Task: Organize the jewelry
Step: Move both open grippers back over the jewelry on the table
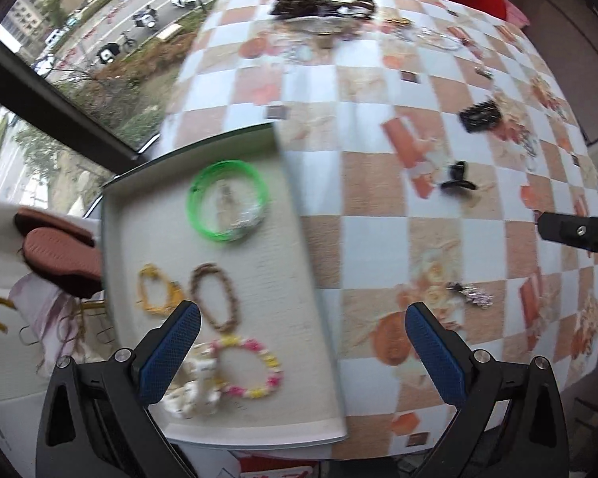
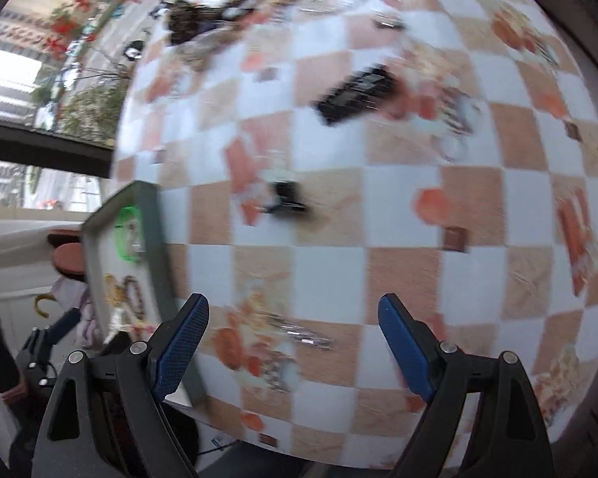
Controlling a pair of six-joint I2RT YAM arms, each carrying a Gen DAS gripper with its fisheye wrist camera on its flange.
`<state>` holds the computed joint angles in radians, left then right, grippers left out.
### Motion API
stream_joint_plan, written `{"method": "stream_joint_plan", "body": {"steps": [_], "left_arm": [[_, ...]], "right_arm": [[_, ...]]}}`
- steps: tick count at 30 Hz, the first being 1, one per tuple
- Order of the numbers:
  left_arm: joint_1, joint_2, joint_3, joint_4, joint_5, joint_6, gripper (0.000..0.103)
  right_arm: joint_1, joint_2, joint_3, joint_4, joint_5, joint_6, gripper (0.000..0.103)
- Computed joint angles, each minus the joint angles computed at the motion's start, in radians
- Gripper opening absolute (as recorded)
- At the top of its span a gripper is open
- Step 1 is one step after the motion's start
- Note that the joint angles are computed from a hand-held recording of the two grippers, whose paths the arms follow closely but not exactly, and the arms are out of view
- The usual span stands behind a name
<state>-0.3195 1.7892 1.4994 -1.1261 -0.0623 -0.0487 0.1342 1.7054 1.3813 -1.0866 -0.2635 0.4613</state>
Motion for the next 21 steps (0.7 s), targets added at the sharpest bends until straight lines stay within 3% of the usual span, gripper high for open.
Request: {"method": "stream_joint_plan", "body": {"steps": [10, 21], "left_arm": [[-0.089, 0.135, 0.12, -0.034, 0.049, -0.118, 0.103], [-0.137, 0.284, 0.256, -0.057, 0.089, -0.256, 0.103]], "right_arm": [[-0.12, 0.003, -0.045, -0.005, 0.032, -0.093, 0.089], [-0.159, 0.117, 0.081, 0.01, 0.136, -0.403, 0.089]]}}
